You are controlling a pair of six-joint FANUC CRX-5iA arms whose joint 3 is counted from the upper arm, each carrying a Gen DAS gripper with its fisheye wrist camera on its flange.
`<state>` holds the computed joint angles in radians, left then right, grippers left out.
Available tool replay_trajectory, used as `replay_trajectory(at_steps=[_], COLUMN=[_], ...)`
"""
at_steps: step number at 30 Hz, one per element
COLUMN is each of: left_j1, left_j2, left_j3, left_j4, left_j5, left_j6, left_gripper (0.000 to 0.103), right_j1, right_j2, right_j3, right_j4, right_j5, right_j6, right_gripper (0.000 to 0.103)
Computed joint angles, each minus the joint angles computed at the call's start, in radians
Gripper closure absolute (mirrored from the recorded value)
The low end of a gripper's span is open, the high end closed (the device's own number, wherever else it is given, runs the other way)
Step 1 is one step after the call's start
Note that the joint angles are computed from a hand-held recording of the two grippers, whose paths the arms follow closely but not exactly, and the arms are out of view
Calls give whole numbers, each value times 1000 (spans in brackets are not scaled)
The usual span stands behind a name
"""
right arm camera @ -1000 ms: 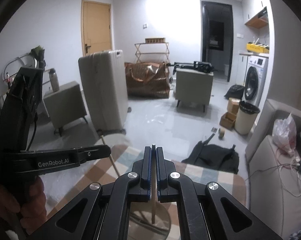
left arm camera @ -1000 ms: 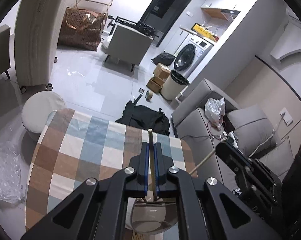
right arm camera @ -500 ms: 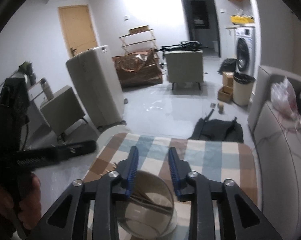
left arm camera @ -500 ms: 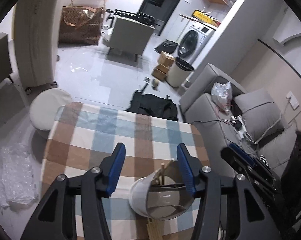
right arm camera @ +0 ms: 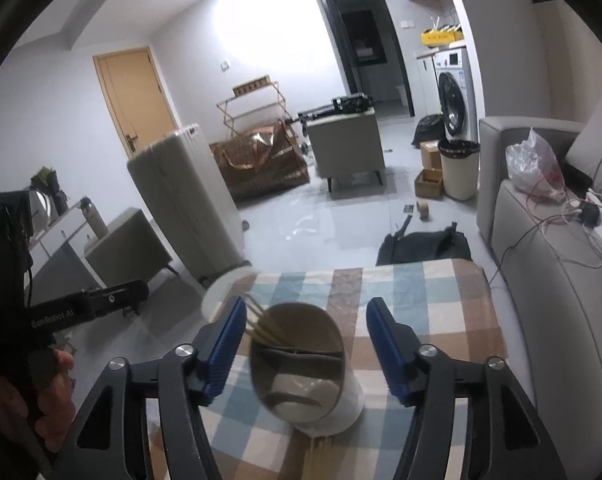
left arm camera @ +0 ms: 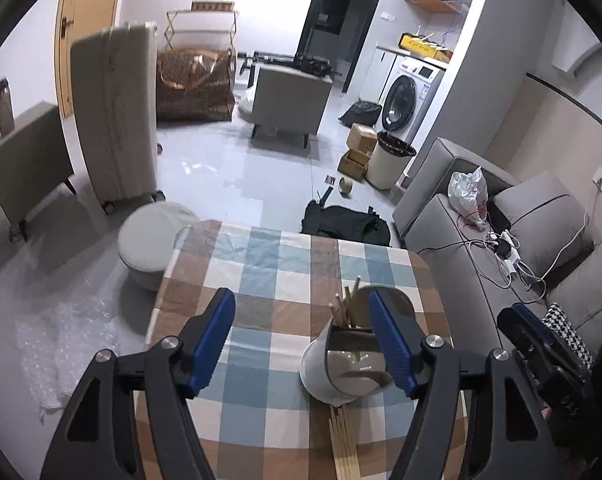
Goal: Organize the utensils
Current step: 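Move both open tools back down toward the chopstick pile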
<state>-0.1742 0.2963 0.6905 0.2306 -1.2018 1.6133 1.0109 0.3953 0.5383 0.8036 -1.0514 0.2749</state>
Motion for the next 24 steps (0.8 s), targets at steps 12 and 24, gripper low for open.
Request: replay_trajectory(at_steps=[12, 24], left_j1=[-33, -78], left_j2=[-169, -242], left_j3=[-210, -378], left_j4=[-79, -149], left_j5=[184, 263], left_j6=[22, 52], left_gripper=[13, 12], right_j1=[101, 160], right_j2=[-105, -165], right_j3=[-166, -306], right_j4=[193, 215], right_j5=[-5, -41], right_j6=[-185, -258], right_gripper=[16, 9])
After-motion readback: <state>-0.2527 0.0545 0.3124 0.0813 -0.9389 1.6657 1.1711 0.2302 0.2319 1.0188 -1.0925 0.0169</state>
